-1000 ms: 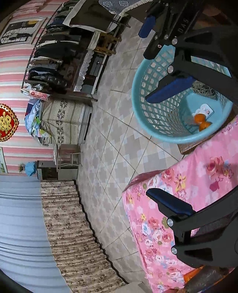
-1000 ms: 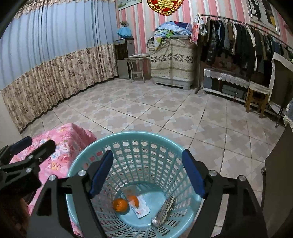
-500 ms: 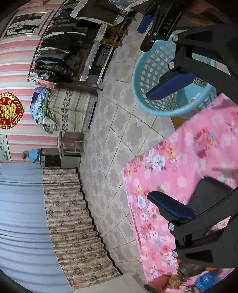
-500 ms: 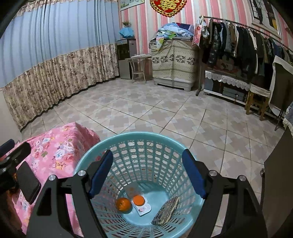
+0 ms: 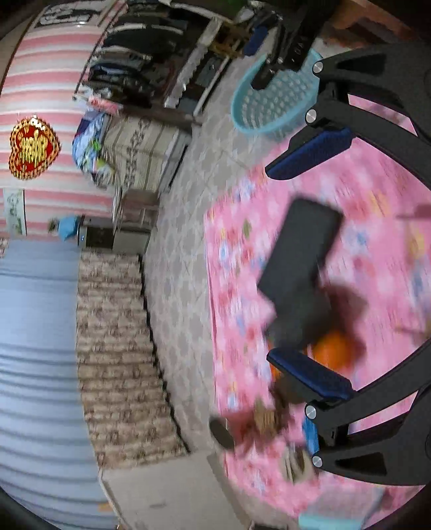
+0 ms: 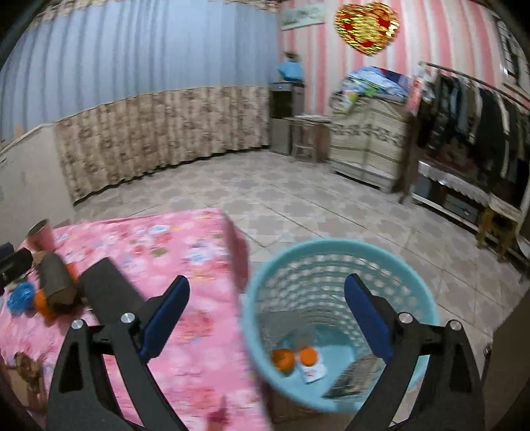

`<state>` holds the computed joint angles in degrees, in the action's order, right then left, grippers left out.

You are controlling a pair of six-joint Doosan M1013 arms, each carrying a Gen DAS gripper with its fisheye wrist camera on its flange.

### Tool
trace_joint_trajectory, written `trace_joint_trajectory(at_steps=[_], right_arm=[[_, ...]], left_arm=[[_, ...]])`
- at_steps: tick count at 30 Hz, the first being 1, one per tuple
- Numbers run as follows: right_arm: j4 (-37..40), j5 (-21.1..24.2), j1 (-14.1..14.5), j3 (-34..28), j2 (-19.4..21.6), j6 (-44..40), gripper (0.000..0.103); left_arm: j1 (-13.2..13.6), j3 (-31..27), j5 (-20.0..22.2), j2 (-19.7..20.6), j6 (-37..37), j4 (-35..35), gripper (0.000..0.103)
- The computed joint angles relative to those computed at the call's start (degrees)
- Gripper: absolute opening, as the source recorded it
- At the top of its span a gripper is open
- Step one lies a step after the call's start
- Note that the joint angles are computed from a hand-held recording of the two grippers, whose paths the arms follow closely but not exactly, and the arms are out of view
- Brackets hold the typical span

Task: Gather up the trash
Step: 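Move the right tool back to the table toward the brown tray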

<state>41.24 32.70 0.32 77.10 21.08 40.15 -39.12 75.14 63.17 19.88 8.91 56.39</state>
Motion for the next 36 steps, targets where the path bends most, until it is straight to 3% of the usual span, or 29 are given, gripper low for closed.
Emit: trace_joint_trajectory(at_steps=[8, 13, 21, 32, 33, 34, 36], right_arm=[[2.2, 6.5, 3.4, 3.7, -2.3, 1.2, 0.093], [5.3, 4.9, 6.3, 10.3, -6.0, -6.3, 0.093], [12.0, 4.1, 9.5, 19.0, -10.9, -20.4, 0.093], [6.8, 8.4, 11.7, 18.9, -10.4, -17.6, 0.092], [6.2, 9.0, 11.8, 18.8, -10.3, -17.3, 0.089], [5.8, 9.6, 11.8, 18.8, -10.3, -17.4, 0.08], [6.3, 11.0, 11.7, 18.4, -10.0, -18.1, 0.076]], left_arm=[[-0.6, 11.5, 7.3, -8.3, -4.5, 0.8, 0.098], [-0.8, 16.9, 9.6, -11.6, -8.6, 0.8, 0.098], [-1.4, 21.8, 10.2, -13.6, -12.5, -0.8, 0.098], [-1.2, 25.0, 11.3, -16.1, -17.3, -0.5, 0.098], [-1.1, 25.1, 11.3, -16.2, -17.4, -0.5, 0.098], [-1.0, 25.1, 11.3, -16.3, -17.4, -0.5, 0.098], [-0.9, 25.1, 11.5, -16.2, -17.3, -0.2, 0.098]])
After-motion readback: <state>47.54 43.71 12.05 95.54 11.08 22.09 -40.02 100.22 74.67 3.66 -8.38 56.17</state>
